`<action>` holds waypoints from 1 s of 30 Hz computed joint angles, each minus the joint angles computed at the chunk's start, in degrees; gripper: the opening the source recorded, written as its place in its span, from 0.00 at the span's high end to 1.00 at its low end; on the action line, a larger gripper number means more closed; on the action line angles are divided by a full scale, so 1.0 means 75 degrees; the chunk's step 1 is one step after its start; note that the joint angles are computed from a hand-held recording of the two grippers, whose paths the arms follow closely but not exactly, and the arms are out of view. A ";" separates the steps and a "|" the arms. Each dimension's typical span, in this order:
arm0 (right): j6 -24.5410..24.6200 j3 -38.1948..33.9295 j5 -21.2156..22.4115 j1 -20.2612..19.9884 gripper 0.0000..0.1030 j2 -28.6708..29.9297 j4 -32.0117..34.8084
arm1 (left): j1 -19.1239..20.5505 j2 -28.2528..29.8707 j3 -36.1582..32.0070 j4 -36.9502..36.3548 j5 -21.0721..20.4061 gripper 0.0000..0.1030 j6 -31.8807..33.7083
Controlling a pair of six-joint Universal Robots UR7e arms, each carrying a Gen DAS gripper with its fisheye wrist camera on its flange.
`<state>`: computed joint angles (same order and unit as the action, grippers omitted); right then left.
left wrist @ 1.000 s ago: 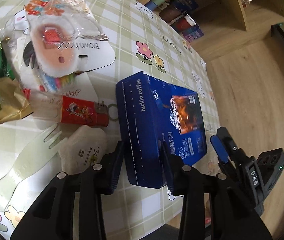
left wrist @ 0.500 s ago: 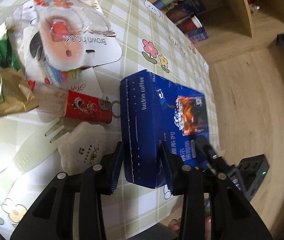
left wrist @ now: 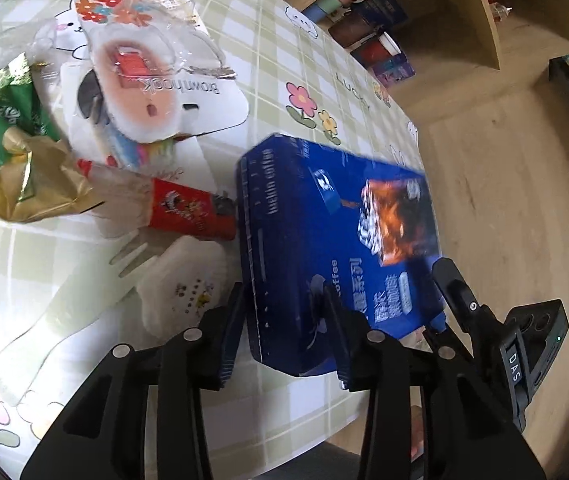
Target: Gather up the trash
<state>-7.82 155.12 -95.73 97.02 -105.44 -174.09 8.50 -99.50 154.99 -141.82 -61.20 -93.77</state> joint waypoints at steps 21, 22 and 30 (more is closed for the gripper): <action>0.0459 0.0503 0.0833 -0.0646 0.28 0.0588 -0.0607 | -0.0293 -0.0314 0.0382 -0.0402 0.0191 0.65 -0.0576; 0.0467 0.0469 0.0881 -0.0622 0.30 0.0721 -0.0699 | -0.0278 -0.0293 0.0380 -0.0432 0.0189 0.65 -0.0552; 0.0482 0.0158 0.0973 -0.0347 0.71 0.0882 -0.0504 | -0.0092 -0.0620 -0.0049 0.0529 0.0038 0.56 -0.0010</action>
